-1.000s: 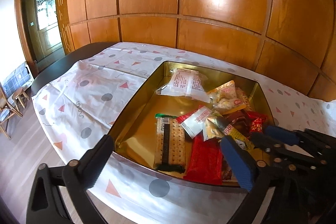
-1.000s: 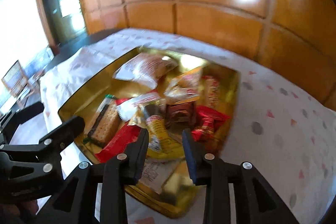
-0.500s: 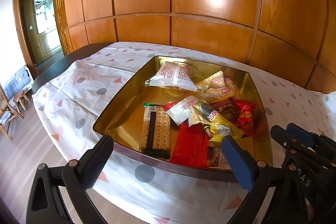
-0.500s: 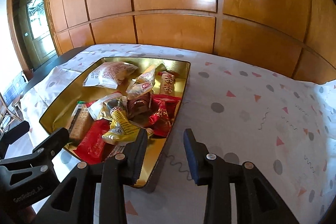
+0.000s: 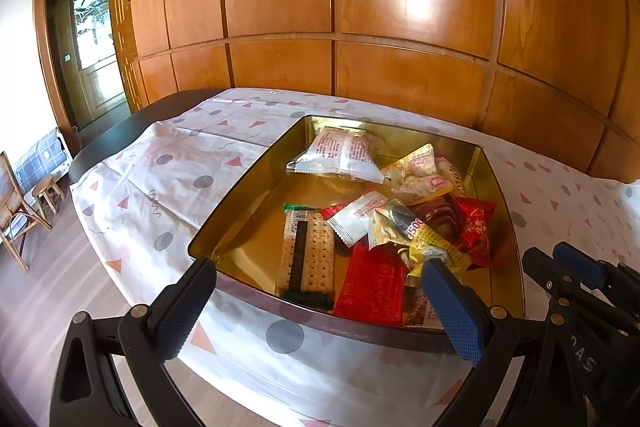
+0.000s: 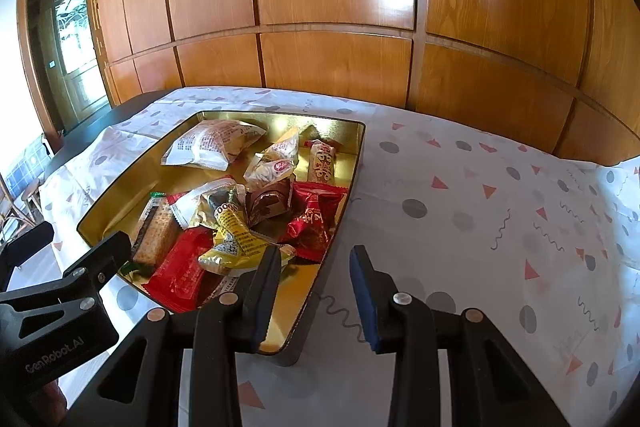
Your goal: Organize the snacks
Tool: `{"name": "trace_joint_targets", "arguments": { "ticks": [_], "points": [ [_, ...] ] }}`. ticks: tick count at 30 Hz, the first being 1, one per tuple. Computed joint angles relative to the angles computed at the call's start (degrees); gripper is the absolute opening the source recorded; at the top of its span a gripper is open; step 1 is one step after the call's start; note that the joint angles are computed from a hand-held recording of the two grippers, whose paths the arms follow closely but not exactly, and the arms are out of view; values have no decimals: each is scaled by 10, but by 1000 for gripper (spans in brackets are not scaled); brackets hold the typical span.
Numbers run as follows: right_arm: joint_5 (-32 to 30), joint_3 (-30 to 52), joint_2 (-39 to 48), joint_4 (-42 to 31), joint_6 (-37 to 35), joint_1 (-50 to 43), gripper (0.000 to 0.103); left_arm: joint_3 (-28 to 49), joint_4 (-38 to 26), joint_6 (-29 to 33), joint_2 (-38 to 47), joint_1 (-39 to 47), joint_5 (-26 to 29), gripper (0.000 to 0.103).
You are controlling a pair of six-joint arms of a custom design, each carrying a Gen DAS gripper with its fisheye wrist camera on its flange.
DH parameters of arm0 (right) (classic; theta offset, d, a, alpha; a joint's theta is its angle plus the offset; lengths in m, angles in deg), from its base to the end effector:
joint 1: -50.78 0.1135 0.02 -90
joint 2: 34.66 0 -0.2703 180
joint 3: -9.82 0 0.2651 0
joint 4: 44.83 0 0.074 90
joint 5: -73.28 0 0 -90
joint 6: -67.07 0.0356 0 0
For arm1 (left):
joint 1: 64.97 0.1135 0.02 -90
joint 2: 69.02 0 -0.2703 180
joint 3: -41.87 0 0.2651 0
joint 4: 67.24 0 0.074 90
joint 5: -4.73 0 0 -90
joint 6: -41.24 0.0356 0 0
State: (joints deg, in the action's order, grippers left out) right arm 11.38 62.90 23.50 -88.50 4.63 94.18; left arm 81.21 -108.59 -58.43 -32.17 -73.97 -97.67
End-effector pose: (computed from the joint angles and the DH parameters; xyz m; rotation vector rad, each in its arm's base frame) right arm 0.1648 0.1328 0.2404 -0.1017 2.2939 0.0335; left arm 0.1526 -0.0164 0.2189 -0.1288 2.2275 0.0659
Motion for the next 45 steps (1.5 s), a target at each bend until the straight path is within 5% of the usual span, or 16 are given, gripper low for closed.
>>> {"name": "trace_joint_targets", "arguments": {
  "ticks": [45],
  "points": [
    [9, 6, 14, 6, -1, 14, 36, 5, -4, 7, 3, 26, 24, 103]
  ]
}}
